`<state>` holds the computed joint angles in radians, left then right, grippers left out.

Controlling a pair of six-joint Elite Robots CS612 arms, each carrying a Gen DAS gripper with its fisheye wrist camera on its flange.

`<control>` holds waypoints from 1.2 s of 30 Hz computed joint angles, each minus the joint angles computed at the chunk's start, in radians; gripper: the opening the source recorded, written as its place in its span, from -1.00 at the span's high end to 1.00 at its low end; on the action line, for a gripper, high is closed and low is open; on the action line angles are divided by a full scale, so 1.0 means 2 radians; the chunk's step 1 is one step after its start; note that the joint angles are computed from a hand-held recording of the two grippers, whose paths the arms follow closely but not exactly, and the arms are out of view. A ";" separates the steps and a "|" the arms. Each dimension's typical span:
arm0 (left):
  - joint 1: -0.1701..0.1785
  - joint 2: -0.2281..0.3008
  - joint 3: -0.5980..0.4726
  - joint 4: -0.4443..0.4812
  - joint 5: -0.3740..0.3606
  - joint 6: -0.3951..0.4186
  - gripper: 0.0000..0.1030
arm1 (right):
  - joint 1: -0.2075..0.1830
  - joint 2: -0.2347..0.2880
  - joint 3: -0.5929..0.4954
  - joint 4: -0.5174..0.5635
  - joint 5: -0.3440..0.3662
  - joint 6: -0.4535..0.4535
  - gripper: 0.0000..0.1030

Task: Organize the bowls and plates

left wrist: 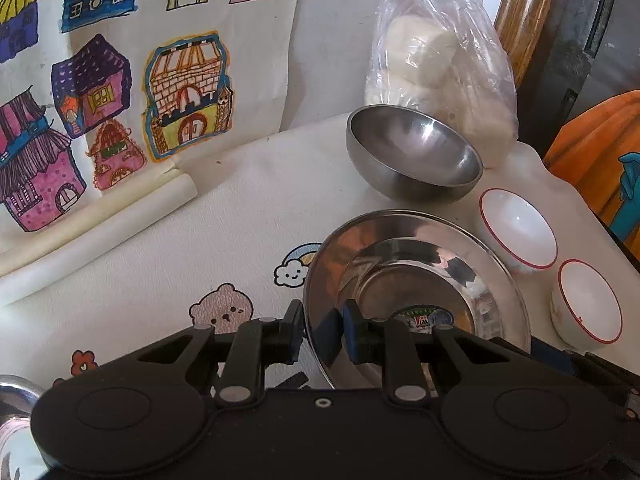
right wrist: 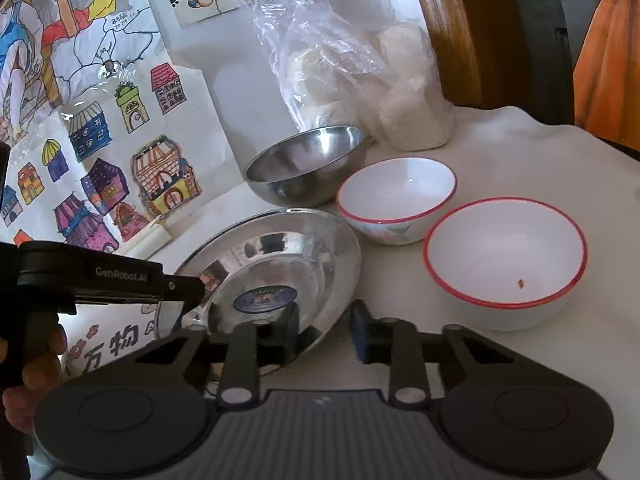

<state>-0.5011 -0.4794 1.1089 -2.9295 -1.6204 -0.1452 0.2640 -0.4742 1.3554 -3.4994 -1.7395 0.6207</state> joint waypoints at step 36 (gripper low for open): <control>0.003 -0.107 0.214 -0.166 0.035 -0.028 0.60 | 0.034 -0.036 0.072 -0.096 0.016 -0.065 0.47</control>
